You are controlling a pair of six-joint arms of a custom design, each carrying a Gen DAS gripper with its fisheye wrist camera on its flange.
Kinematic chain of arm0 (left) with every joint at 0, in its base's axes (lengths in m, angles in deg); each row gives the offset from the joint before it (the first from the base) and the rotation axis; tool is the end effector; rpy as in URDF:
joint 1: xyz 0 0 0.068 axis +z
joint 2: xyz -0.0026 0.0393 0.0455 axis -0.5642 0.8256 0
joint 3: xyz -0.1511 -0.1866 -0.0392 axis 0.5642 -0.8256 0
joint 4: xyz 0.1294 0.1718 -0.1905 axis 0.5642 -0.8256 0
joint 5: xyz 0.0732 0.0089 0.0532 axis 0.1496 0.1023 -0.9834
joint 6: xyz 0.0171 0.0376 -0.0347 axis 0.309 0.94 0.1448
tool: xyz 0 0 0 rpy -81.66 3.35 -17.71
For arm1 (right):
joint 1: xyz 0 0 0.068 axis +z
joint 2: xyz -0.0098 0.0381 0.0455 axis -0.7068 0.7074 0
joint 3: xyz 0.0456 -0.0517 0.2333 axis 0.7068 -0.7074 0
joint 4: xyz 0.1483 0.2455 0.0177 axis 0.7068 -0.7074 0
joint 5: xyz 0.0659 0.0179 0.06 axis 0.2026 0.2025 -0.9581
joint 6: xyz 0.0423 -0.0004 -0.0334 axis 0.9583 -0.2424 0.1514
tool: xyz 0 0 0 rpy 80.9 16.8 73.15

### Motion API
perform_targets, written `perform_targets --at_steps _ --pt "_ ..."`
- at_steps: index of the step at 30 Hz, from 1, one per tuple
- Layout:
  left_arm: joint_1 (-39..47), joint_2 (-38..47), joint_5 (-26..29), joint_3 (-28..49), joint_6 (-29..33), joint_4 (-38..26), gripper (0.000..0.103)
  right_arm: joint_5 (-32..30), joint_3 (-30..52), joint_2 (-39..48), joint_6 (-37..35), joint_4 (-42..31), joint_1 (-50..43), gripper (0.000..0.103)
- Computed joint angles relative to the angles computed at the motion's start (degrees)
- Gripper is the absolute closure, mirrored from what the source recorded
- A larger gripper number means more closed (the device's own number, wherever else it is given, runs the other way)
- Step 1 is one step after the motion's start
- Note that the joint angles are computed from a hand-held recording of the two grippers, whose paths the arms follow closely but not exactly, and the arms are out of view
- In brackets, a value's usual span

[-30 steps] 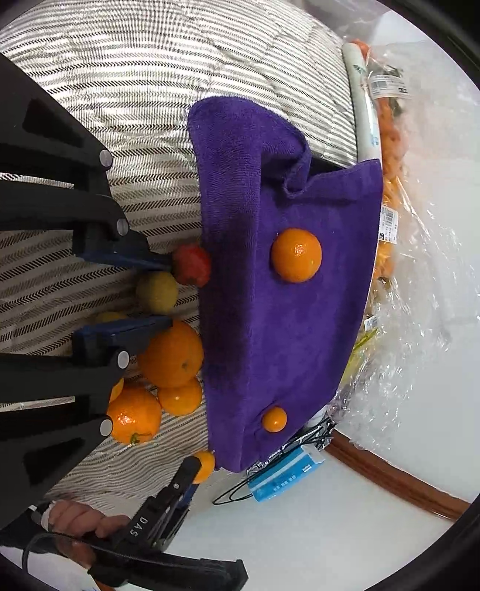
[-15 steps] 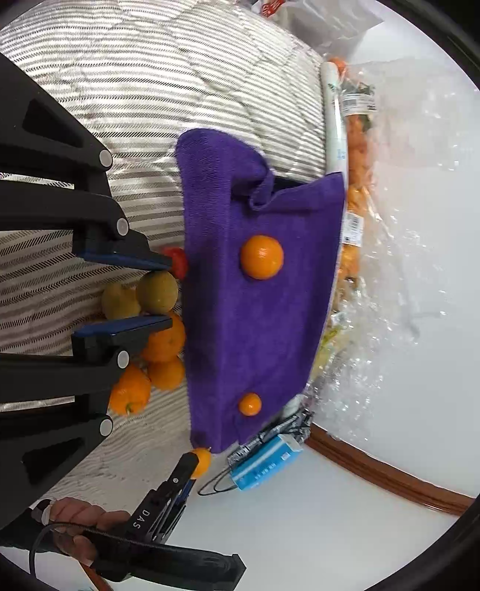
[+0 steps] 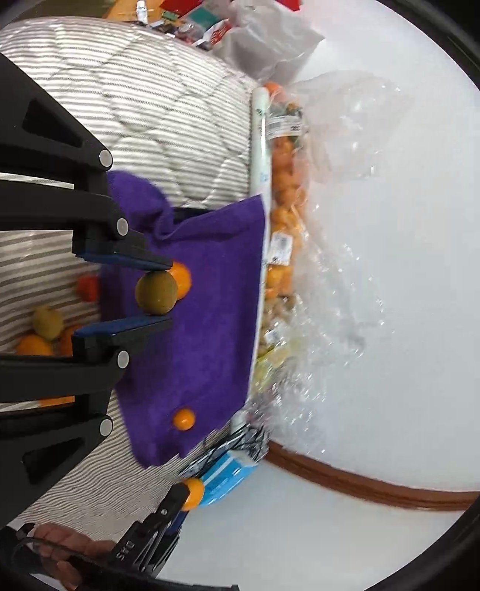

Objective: Organize fruits
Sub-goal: 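Carry the yellow-green fruit with the left tool while the right tool carries the orange over the towel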

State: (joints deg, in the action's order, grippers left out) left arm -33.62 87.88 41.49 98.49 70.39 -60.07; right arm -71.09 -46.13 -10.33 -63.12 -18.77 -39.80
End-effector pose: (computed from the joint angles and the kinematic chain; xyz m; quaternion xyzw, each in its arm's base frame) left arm 0.2928 0.0009 0.1232 -0.0667 0.8997 -0.0697 0.4258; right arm 0.2939 0.0347 0.1270 -0.1238 0.8855 0.1049 0.4354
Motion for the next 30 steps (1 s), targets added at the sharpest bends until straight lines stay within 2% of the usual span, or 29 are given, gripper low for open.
perform_targets --at_steps 8,16,23,30 --pt "0.2 8.7 -4.1 5.8 0.4 4.4 0.079 1.1 6.7 7.9 1.1 3.3 2.0 0.070" --pt "1.9 17.9 -2.0 8.7 -1.1 10.0 0.080 0.6 13.0 19.6 1.9 6.0 2.8 0.070" --pt "2.6 20.2 -2.9 8.7 -1.1 11.9 0.080 -0.9 15.5 26.9 2.1 9.3 1.2 0.070" --pt "3.6 21.6 -3.8 9.5 -1.9 12.1 0.080 -0.4 15.0 26.4 2.1 10.4 -0.8 0.070"
